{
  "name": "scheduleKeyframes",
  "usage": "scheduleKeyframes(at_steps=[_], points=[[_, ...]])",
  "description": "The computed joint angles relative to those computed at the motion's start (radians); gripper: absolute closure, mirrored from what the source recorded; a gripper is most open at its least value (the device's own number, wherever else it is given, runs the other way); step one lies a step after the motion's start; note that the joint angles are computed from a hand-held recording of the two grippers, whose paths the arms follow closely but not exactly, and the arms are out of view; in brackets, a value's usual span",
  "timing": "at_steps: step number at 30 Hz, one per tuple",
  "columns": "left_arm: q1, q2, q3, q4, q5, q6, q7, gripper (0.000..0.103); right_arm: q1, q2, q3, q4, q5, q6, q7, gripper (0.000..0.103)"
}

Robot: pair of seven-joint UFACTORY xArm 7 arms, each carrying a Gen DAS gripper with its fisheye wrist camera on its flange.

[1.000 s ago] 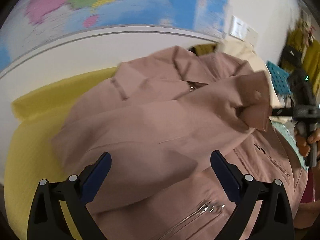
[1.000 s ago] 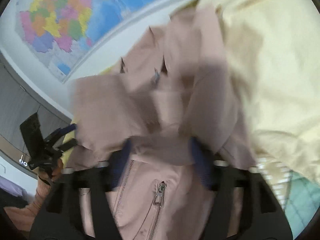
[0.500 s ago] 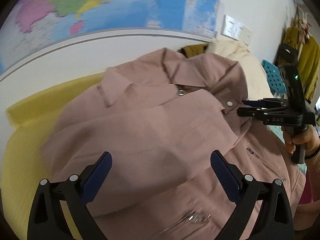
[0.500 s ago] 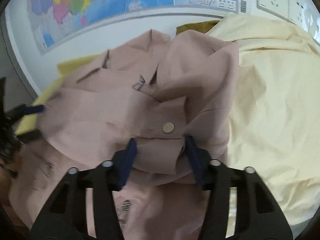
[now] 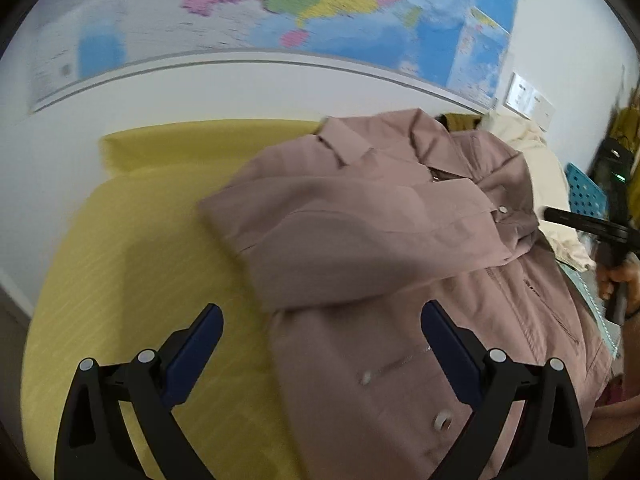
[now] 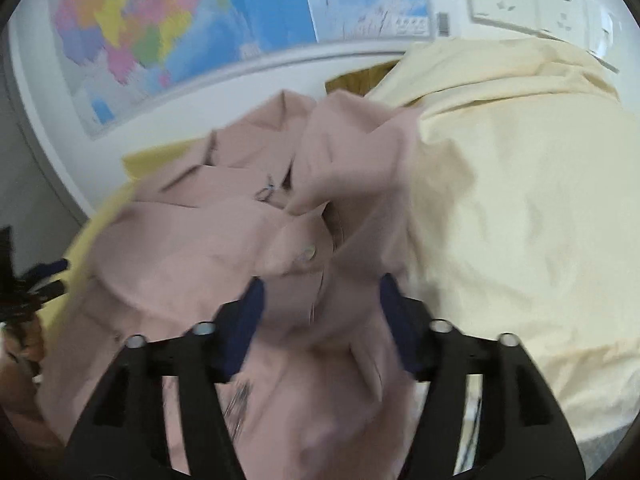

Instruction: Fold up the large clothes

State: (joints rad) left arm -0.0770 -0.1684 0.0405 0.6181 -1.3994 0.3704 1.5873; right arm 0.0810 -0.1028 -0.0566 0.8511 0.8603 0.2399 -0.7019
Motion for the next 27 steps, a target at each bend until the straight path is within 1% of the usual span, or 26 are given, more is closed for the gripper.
scheduleKeyframes(at_steps=[1, 2, 4, 5, 7, 8, 10, 11, 12, 15, 16, 18, 20, 23, 24, 25, 26, 27], points=[[0.008, -0.024, 0.009, -0.023, -0.003, 0.005, 0.006, 0.007, -0.002, -0.040, -0.013, -0.032, 0.029, 0.024, -0.029, 0.034], [0.013, -0.037, 0.015, -0.038, 0.003, 0.010, 0.001, 0.007, -0.005, -0.077, -0.032, -0.062, 0.048, 0.061, -0.044, 0.027], [0.027, -0.063, 0.032, -0.071, 0.043, 0.036, -0.033, 0.007, -0.004, -0.137, -0.070, -0.119, 0.081, 0.125, -0.076, 0.027], [0.032, -0.072, 0.040, -0.083, 0.065, 0.055, -0.054, 0.007, -0.004, -0.163, -0.086, -0.147, 0.092, 0.150, -0.088, 0.025], [0.044, -0.088, 0.061, -0.109, 0.113, 0.108, -0.097, 0.007, -0.017, -0.221, -0.108, -0.213, 0.089, 0.178, -0.081, 0.025], [0.050, -0.100, 0.078, -0.125, 0.125, 0.146, -0.104, 0.007, -0.020, -0.245, -0.119, -0.240, 0.088, 0.193, -0.075, 0.024], [0.066, -0.119, 0.107, -0.148, 0.146, 0.226, -0.111, 0.007, -0.030, -0.307, -0.153, -0.307, 0.089, 0.232, -0.073, 0.019], [0.077, -0.126, 0.117, -0.159, 0.169, 0.264, -0.127, 0.007, -0.028, -0.339, -0.177, -0.341, 0.108, 0.255, -0.083, 0.017], [0.085, -0.131, 0.125, -0.169, 0.187, 0.299, -0.140, 0.007, -0.026, -0.350, -0.185, -0.356, 0.112, 0.266, -0.080, 0.017], [0.103, -0.144, 0.121, -0.198, 0.245, 0.333, -0.183, 0.007, -0.036, -0.408, -0.195, -0.418, 0.093, 0.300, -0.074, 0.017], [0.108, -0.144, 0.126, -0.203, 0.266, 0.354, -0.194, 0.007, -0.028, -0.426, -0.206, -0.431, 0.097, 0.313, -0.088, 0.017], [0.115, -0.170, 0.136, -0.225, 0.287, 0.385, -0.183, 0.007, -0.014, -0.454, -0.226, -0.449, 0.107, 0.344, -0.114, 0.017], [0.123, -0.190, 0.147, -0.239, 0.325, 0.429, -0.191, 0.007, 0.011, -0.457, -0.238, -0.451, 0.132, 0.374, -0.151, 0.016], [0.138, -0.214, 0.177, -0.261, 0.364, 0.527, -0.185, 0.007, 0.048, -0.453, -0.215, -0.456, 0.178, 0.371, -0.210, 0.016], [0.142, -0.220, 0.182, -0.267, 0.370, 0.551, -0.183, 0.007, 0.059, -0.444, -0.218, -0.449, 0.196, 0.385, -0.226, 0.016], [0.149, -0.225, 0.200, -0.273, 0.388, 0.608, -0.174, 0.007, 0.074, -0.434, -0.232, -0.441, 0.229, 0.416, -0.257, 0.016], [0.154, -0.224, 0.205, -0.276, 0.394, 0.642, -0.168, 0.007, 0.080, -0.418, -0.241, -0.433, 0.256, 0.451, -0.284, 0.016], [0.160, -0.213, 0.221, -0.275, 0.402, 0.698, -0.149, 0.007, 0.079, -0.409, -0.234, -0.429, 0.280, 0.457, -0.307, 0.016]])
